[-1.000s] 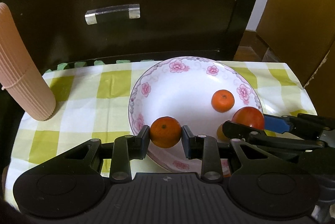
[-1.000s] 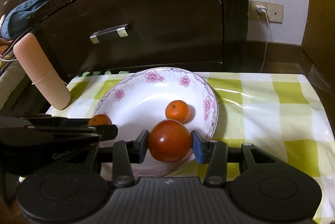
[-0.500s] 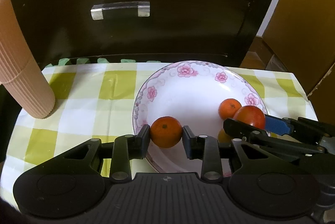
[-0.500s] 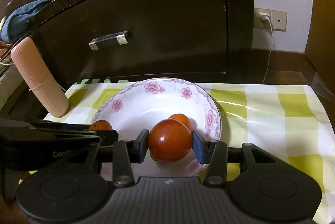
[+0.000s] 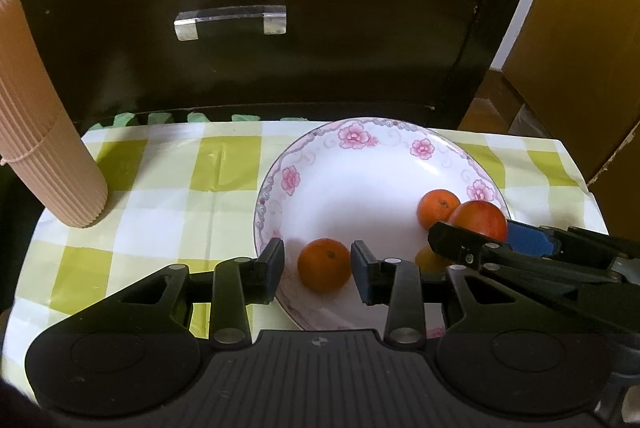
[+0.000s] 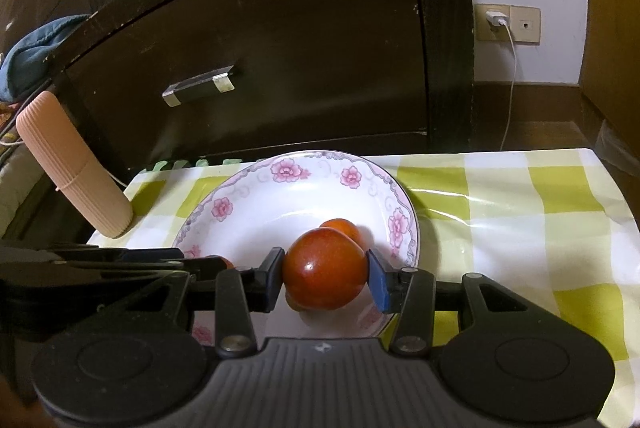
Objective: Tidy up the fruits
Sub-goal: 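Lower the red tomato into the bowl and open the right tool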
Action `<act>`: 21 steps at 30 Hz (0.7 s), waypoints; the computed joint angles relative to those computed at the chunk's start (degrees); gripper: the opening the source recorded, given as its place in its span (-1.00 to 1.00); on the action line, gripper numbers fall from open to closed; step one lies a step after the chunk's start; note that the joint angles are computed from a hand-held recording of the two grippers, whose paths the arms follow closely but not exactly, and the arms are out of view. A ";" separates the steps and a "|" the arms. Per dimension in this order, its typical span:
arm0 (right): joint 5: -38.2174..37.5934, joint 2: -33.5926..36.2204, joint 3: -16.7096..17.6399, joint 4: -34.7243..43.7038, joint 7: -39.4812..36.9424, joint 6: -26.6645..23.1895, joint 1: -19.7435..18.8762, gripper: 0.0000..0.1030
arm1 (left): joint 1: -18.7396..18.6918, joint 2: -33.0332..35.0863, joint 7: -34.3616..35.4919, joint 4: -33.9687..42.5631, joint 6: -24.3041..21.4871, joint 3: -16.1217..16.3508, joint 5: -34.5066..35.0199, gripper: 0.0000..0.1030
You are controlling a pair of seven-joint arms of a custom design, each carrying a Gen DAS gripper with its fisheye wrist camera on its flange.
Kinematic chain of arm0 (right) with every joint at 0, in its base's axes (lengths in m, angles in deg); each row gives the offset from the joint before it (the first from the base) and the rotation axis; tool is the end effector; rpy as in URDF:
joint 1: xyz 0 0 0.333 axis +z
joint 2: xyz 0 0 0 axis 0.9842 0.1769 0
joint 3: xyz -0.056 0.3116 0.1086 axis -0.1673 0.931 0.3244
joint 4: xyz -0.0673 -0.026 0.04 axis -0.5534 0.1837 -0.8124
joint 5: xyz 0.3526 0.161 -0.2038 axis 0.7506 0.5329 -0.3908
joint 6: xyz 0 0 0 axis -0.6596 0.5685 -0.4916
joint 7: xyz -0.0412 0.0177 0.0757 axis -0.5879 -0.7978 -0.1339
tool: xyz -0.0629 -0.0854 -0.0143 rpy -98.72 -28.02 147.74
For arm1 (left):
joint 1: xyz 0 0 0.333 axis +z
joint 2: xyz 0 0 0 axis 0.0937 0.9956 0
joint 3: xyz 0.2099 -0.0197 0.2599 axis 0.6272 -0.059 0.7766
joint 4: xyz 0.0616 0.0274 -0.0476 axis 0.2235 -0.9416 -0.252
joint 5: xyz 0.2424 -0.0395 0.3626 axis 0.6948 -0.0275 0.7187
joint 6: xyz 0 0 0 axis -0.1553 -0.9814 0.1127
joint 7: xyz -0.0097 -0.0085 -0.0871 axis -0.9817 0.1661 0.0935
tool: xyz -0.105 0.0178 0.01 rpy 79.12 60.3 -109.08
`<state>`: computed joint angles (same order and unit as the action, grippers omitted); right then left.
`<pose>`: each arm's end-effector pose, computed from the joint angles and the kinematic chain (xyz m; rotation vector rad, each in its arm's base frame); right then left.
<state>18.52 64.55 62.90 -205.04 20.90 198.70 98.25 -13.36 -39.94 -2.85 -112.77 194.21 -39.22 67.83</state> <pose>0.5496 0.1817 0.4737 -1.8856 1.3753 -0.2650 0.5116 -0.3541 0.4846 -2.0170 1.6723 -0.6515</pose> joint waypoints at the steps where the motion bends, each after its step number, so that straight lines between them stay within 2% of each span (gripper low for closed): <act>1: 0.51 -0.02 -0.05 0.00 -0.18 0.07 0.09 -0.16 | 0.01 -0.16 -0.29 -0.10 0.01 -0.01 0.10 -0.09; 16: 4.28 -0.55 -0.41 0.19 -1.29 -0.54 0.12 -0.16 | 0.23 -1.25 -1.60 -0.55 -0.29 -0.11 1.04 0.20; 21: 4.99 -1.31 -0.68 0.10 -1.13 -1.00 0.13 -0.16 | 0.27 -1.89 -1.90 -0.74 -0.17 -0.24 1.68 0.21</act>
